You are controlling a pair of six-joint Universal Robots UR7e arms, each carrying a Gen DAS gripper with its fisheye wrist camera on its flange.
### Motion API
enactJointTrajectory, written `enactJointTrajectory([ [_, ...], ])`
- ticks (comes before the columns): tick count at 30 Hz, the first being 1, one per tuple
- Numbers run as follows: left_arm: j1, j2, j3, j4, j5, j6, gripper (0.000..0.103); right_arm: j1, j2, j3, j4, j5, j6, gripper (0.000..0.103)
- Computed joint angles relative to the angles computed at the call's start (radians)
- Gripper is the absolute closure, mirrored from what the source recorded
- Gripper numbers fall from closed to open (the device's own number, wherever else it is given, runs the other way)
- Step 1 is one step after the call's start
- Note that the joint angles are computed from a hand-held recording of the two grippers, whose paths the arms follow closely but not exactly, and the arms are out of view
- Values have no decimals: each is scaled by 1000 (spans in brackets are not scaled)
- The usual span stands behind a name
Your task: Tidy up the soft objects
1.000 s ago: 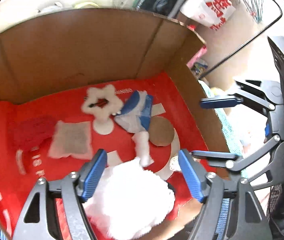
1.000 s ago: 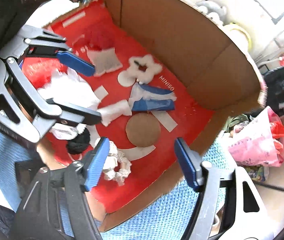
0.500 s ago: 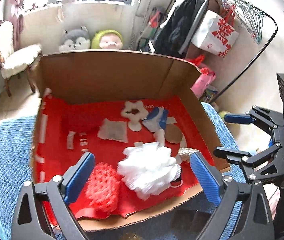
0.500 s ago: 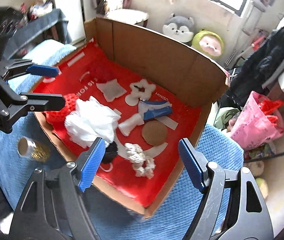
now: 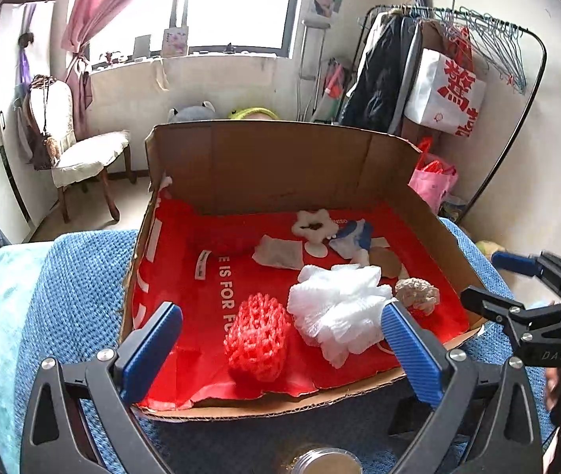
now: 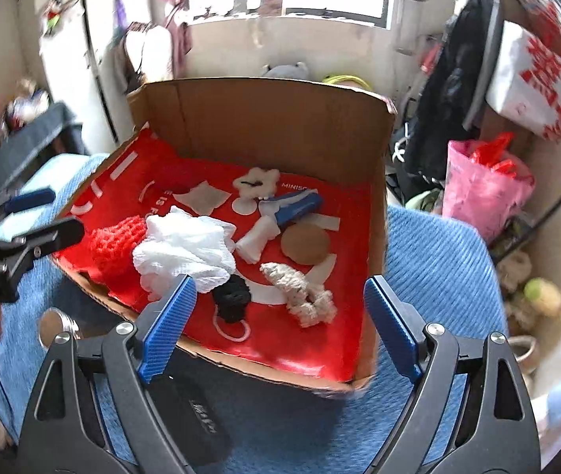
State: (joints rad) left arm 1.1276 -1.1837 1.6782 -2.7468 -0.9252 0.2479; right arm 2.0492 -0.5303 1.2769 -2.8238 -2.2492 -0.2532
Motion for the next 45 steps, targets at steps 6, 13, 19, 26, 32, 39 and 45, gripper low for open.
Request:
enactJointTrajectory([
  [6,-7,10,68,-153,44,92,0,11,79,-18,-160,-99,-52,15],
  [13,-14,17,109,-248,56,156,0,-4,106,-17,-247,-79,-69,13],
  [19,-7,25,115,-261,53,132,0,-6,105,3,-275,-60,-75,13],
  [26,2,31,115,-259,66,111,0,3,117,7,-320,-79,-102,12],
  [32,8,38,111,-250,73,103,0,-10,116,6,-290,-87,-70,8],
  [39,15,43,103,-245,77,94,0,-11,120,5,-281,-93,-69,8],
  [45,17,49,99,-246,81,100,0,-14,118,6,-272,-95,-61,8],
])
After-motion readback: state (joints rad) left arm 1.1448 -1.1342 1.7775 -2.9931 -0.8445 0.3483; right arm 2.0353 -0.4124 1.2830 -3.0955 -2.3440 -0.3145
